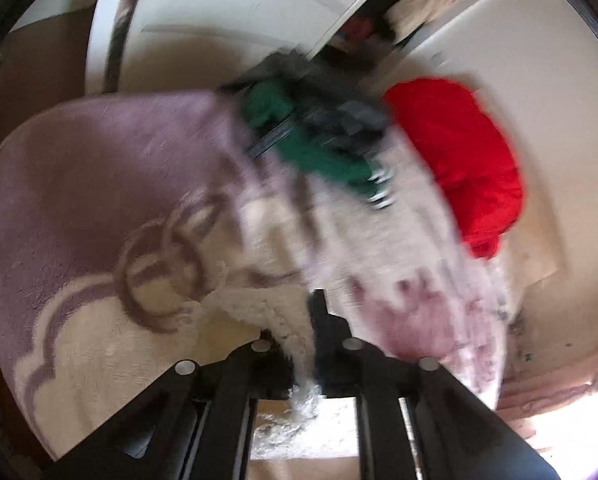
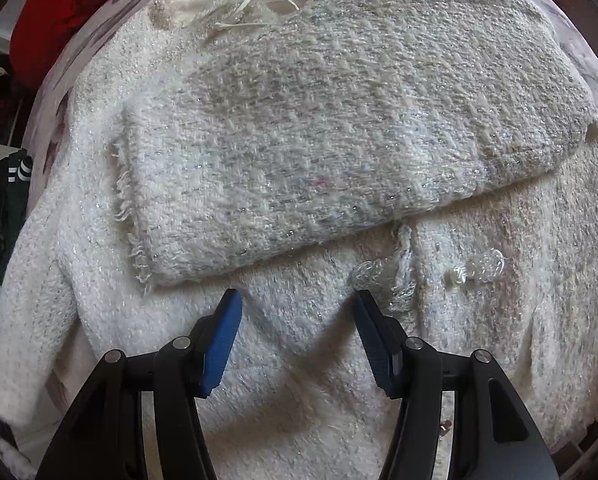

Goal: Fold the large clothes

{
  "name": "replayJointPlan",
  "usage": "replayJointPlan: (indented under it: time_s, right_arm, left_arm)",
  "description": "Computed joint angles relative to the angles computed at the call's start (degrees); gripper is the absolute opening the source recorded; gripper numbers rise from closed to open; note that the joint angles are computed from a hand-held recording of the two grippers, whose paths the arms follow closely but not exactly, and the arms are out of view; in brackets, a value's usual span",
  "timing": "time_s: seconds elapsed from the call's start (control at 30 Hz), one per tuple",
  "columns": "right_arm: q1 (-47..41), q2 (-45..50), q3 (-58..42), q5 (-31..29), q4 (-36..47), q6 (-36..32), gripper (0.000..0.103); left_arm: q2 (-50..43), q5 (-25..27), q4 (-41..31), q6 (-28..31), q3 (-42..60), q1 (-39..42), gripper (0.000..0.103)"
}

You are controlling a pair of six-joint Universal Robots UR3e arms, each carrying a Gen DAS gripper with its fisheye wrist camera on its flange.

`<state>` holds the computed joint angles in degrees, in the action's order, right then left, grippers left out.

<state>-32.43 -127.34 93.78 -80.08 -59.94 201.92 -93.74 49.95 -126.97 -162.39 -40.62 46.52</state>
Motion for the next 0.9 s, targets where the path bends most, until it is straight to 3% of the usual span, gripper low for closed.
replayJointPlan:
  time_s: [0.1, 0.2, 0.33, 0.43, 0.53, 0.6, 0.77, 0.8, 0.83, 0.87, 0.9]
  right_arm:
    - [3.65, 1.43, 1.52, 0.03, -3.95, 4.25, 0.060]
    - [8.27, 3.39, 2.99, -0.35, -8.08, 8.66, 0.061]
    - [13.36, 5.95, 5.32, -1.07, -13.83, 12.80, 0.065]
    - [15.06, 7.47, 6.00, -0.89, -16.01, 14.30, 0.068]
    - [17.33, 9.60, 6.08, -1.37, -17.93, 16.26, 0.068]
    - [18.37, 11.08, 6.57, -1.73, -19.53, 16.73, 0.068]
    - [20.83, 14.59, 7.72, -2.71, -23.34, 17.52, 0.068]
    - [21.21, 15.10, 7.88, -2.90, -23.93, 17.69, 0.068]
    - [21.79, 15.82, 8.16, -3.15, -24.85, 18.05, 0.068]
    - [22.60, 16.46, 8.21, -3.41, -25.54, 18.71, 0.068]
    - [23.09, 16.87, 8.37, -3.60, -26.23, 19.18, 0.068]
  left_arm:
    - [-1.38, 8.29, -1.39, -0.06, -8.06, -0.40, 0.008]
    - [0.88, 8.25, -9.76, 4.50, -12.43, 6.64, 0.013]
    - [5.24, 9.09, -26.07, 16.19, -10.04, 20.58, 0.071]
    - [8.31, 10.81, -38.33, 23.63, -10.19, 32.02, 0.071]
    - [14.39, 10.52, -46.79, 29.15, -17.36, 39.41, 0.071]
    - [19.71, 7.41, -43.35, 26.17, -26.85, 36.43, 0.071]
    - [28.12, -6.08, -17.14, 5.74, -46.25, 20.71, 0.067]
    - [28.97, -8.11, -8.66, -0.81, -48.00, 17.96, 0.059]
    - [28.89, -10.12, -3.38, -4.53, -48.54, 16.33, 0.024]
    - [26.91, -11.46, 1.97, -8.12, -47.45, 13.57, 0.008]
    - [23.96, -12.07, 7.69, -11.63, -44.16, 10.48, 0.008]
